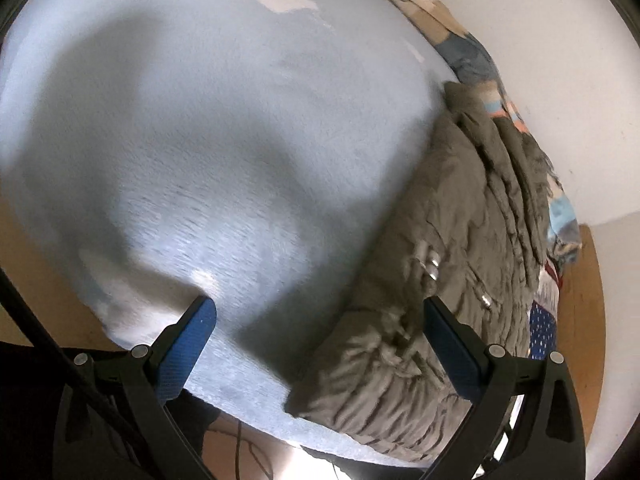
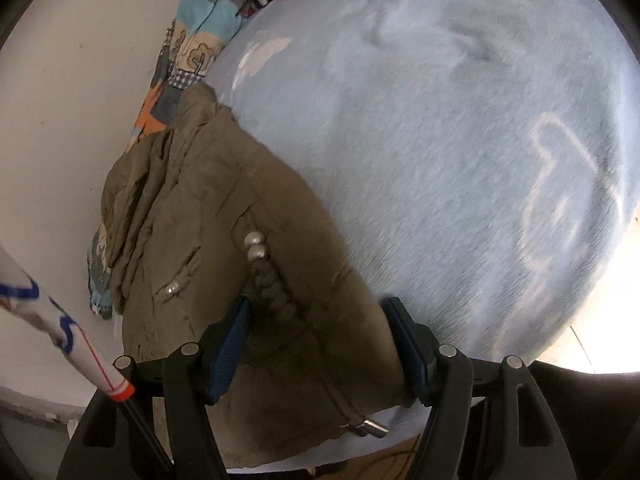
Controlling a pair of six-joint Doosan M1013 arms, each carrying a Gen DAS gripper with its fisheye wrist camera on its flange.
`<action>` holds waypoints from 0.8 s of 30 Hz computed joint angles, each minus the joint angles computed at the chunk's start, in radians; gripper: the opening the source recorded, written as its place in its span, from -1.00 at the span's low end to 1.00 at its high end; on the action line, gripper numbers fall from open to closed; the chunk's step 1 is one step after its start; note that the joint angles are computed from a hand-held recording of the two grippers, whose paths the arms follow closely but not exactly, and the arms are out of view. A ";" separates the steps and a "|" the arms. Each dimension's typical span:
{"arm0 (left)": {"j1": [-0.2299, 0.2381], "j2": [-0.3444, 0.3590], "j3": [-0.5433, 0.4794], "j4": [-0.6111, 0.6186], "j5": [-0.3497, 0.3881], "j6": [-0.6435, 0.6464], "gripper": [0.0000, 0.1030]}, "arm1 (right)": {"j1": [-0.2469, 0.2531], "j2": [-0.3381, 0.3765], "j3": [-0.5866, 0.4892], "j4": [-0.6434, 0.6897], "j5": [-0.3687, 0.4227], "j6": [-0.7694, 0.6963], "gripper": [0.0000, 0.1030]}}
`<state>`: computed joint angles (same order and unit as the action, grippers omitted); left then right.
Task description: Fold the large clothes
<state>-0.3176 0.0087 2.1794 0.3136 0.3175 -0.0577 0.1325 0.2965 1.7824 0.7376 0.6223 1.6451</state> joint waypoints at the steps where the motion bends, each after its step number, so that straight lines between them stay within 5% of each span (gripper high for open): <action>1: -0.001 0.001 -0.001 -0.008 -0.010 0.019 0.96 | 0.003 -0.001 -0.001 0.014 -0.001 -0.021 0.17; 4: -0.022 0.015 -0.019 -0.022 0.002 0.088 0.76 | 0.005 -0.015 0.013 0.102 -0.024 -0.133 -0.15; 7: -0.053 0.028 -0.035 -0.009 0.024 0.106 0.53 | 0.000 -0.024 0.029 0.227 -0.037 -0.260 -0.23; 9: -0.077 0.039 -0.053 0.059 0.064 0.061 0.51 | 0.006 -0.019 0.023 0.174 -0.040 -0.209 -0.23; 13: -0.095 0.043 -0.061 0.136 0.076 0.004 0.51 | 0.012 0.002 0.009 0.063 -0.028 -0.060 -0.02; 15: -0.092 0.045 -0.057 0.133 0.054 0.007 0.51 | 0.003 0.014 0.007 0.095 -0.011 -0.042 0.21; 18: -0.088 0.044 -0.051 0.114 0.036 0.033 0.51 | -0.001 0.017 0.009 0.144 -0.009 -0.072 0.22; 22: -0.112 0.053 -0.070 0.270 0.077 -0.088 0.45 | -0.011 0.002 0.031 0.357 0.002 -0.307 -0.44; 24: -0.129 0.057 -0.081 0.351 0.131 -0.146 0.41 | -0.009 -0.006 0.035 0.417 -0.011 -0.398 -0.47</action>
<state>-0.4470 0.0655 2.0988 0.6646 0.4484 -0.2032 0.1239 0.2902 1.8172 1.1547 0.6116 1.2474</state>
